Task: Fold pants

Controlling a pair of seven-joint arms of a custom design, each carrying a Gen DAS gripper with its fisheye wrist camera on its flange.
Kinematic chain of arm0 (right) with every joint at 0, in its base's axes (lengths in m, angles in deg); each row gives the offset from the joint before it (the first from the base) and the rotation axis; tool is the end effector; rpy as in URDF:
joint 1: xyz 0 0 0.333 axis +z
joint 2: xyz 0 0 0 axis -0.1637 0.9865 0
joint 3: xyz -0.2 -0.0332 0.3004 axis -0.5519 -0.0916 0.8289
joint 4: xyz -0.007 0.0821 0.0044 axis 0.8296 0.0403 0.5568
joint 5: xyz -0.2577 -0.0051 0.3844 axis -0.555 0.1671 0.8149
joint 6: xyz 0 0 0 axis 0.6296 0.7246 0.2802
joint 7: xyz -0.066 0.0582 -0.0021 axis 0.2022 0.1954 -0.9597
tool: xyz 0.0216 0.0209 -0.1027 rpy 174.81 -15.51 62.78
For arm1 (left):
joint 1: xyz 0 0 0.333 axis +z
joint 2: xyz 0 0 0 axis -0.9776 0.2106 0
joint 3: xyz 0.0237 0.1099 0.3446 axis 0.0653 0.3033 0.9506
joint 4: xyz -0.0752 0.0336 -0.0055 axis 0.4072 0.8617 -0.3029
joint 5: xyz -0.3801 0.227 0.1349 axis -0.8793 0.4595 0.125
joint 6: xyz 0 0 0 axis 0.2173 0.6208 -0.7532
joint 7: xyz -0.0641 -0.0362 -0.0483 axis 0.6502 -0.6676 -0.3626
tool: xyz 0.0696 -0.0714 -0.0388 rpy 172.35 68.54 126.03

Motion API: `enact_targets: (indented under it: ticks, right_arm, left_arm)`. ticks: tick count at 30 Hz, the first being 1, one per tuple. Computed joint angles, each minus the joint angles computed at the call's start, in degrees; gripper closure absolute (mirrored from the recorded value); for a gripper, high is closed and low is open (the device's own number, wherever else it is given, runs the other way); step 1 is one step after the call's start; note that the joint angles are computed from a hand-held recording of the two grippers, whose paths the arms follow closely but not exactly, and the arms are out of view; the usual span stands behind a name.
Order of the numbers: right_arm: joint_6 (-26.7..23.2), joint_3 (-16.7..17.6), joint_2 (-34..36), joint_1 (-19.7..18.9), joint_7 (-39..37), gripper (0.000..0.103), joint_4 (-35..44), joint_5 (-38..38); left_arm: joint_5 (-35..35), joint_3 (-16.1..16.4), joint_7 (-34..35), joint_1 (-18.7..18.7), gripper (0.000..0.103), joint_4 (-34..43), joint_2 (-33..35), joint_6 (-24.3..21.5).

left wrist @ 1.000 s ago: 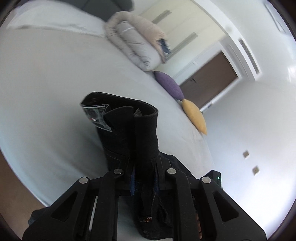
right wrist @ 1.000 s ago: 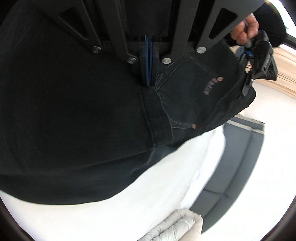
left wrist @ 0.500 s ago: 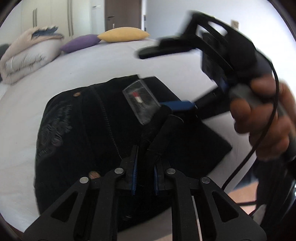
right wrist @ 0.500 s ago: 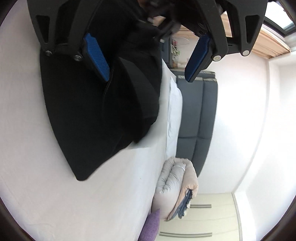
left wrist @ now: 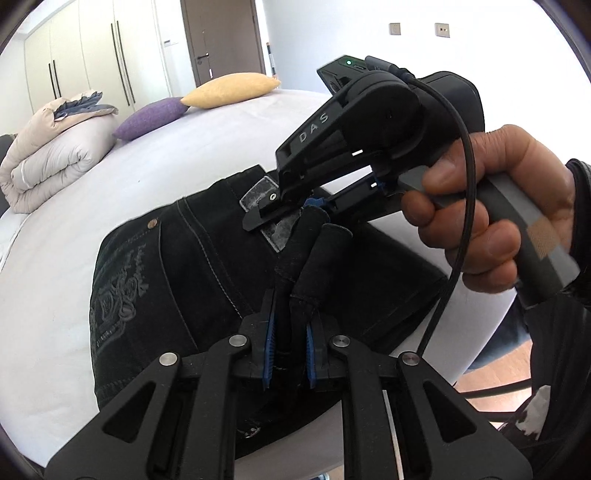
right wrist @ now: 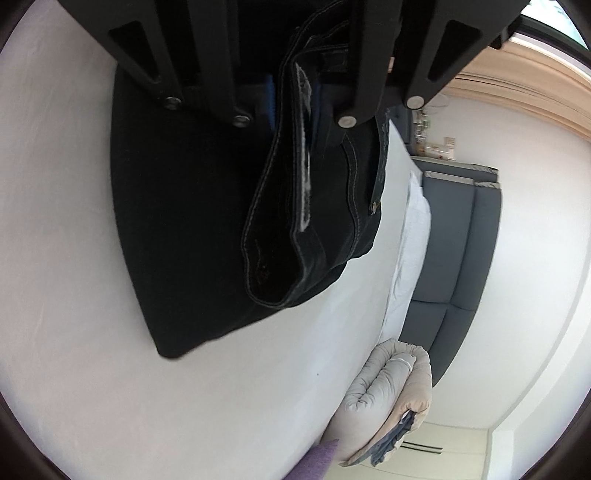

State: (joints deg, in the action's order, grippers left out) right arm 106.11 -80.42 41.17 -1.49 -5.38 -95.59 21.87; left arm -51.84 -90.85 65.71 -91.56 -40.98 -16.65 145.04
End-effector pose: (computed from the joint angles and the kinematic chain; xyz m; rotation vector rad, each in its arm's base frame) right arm 0.6729 0.1503 0.4770 -1.3740 1.7436 0.4822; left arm 0.5990 -0.2805 0.5186 -1.0369 2.3101 -0.9420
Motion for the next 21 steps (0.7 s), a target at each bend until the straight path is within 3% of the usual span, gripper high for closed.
enact_targets:
  ticks: [5,21]
  right_arm:
    - [1.17,-0.46,-0.2,-0.16,-0.05,0.089,0.8,-0.76]
    - [3.89,-1.61,-3.14,-0.27,-2.16,0.09,-4.86,4.08]
  left_arm:
    - [-3.41,-0.71,4.59,-0.11,0.091,2.88,0.94,-1.5]
    - [-3.96,-1.31,7.48,-1.53,0.091,3.06,2.26,-4.07]
